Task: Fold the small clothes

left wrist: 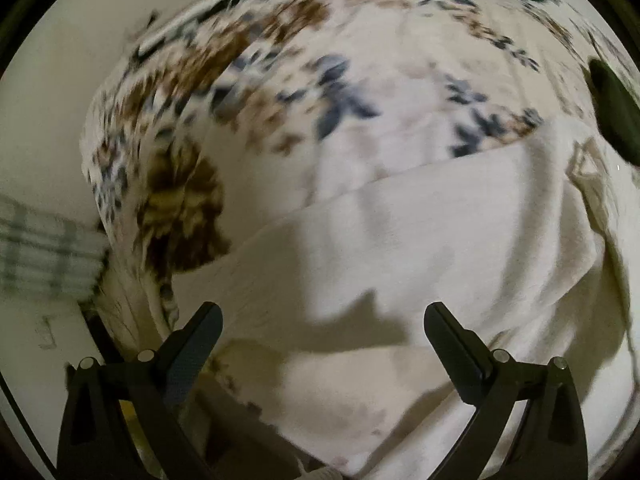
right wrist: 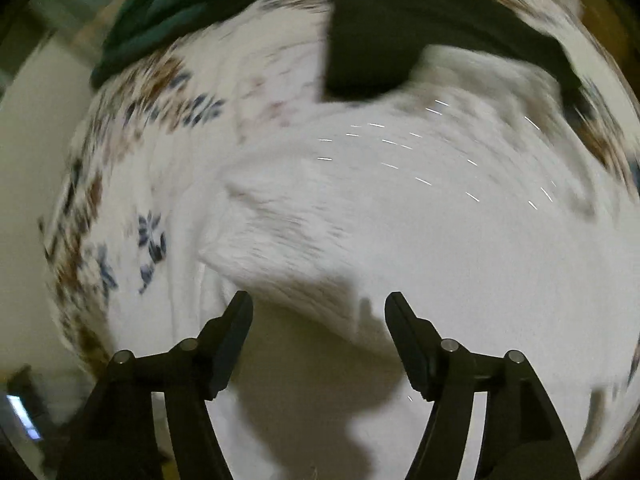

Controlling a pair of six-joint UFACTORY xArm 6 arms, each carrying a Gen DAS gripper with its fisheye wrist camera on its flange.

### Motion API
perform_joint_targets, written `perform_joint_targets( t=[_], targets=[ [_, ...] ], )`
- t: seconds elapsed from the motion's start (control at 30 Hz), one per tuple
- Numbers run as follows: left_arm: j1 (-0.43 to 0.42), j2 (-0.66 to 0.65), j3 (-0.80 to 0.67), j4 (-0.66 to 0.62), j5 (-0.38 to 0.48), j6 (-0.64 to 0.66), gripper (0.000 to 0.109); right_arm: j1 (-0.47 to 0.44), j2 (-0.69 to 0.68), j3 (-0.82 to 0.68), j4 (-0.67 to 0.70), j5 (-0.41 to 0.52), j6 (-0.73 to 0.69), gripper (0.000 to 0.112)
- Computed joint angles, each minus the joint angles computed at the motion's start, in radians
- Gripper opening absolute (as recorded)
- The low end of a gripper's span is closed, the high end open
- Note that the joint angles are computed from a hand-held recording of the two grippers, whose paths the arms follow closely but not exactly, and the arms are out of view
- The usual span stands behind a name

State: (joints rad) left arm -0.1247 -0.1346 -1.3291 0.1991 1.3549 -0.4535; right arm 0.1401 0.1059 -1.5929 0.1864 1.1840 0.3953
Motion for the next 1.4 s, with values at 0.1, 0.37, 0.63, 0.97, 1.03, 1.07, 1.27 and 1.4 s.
perform_joint_targets(
  t=[0.1,0.37,0.63,0.97,1.03,1.07,1.27,1.4],
  targets=[
    [0.099,-0.038,0.040,-0.093,0.012,0.016,0.103,-0.050,-0.078,0.080,0.002,0.025,0.042,0.074],
    [0.385,-0.157,0.291,-0.436,-0.083,-0.035,0.101,-0.112,-0.158,0.223,-0.053,0.091,0.096,0.074],
    [0.420,-0.177,0.469,-0.650,-0.338,-0.168,0.077,-0.100,-0.155,0.268,-0.054,0.100,0.153,0.074],
    [0.378,-0.094,0.236,-0.289,-0.294,-0.241,0.008,-0.020,-0.108,0.184,-0.237,0.170,0.178,0.074],
    [0.351,-0.076,0.178,-0.205,-0.299,-0.231,0.008,-0.007,-0.096,0.159,-0.292,0.188,0.186,0.074],
    [0.337,-0.070,0.155,-0.174,-0.302,-0.225,0.008,-0.007,-0.098,0.158,-0.312,0.189,0.187,0.075],
    [0.183,0.059,-0.106,0.034,-0.308,-0.163,0.008,-0.053,-0.106,0.151,-0.298,0.153,0.175,0.078],
    [0.016,0.204,-0.329,0.081,-0.285,-0.094,0.008,-0.109,-0.096,0.128,-0.261,0.143,0.148,0.078]
  ],
)
